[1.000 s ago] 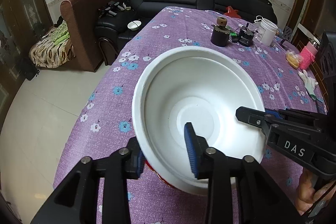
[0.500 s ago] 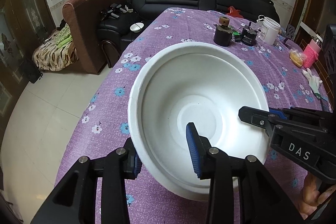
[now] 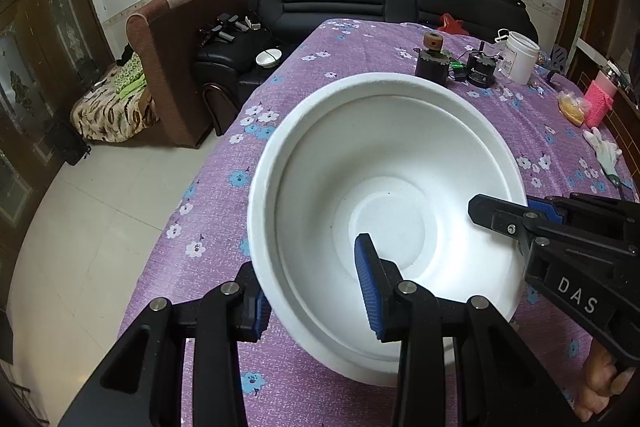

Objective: Organize plates and bowls
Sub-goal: 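Lower the white foam bowl onto the cream bowls and open the right gripper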

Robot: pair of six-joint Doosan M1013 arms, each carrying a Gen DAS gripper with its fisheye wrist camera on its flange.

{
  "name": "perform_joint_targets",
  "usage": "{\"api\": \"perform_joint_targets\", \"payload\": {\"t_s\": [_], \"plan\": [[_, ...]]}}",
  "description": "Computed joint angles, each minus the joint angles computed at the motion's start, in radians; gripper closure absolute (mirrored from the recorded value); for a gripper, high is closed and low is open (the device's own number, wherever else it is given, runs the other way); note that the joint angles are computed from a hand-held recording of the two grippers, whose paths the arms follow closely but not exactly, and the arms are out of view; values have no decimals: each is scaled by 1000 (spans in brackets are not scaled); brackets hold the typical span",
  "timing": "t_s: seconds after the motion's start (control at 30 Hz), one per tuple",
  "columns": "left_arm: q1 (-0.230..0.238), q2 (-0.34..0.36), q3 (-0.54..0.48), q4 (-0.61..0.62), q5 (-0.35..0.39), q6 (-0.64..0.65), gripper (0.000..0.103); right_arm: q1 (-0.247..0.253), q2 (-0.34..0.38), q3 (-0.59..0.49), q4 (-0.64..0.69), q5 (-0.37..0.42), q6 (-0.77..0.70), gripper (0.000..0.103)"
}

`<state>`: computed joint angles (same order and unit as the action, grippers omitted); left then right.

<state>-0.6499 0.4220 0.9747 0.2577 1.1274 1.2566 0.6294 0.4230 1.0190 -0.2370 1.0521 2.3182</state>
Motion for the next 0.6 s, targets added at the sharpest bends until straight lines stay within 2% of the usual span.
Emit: {"api": "perform_joint_targets", "payload": {"t_s": [0.6], "plan": [[-4,-9,19,38,-15,-24,54,2,-7,13,-18,-11,23,87]]}}
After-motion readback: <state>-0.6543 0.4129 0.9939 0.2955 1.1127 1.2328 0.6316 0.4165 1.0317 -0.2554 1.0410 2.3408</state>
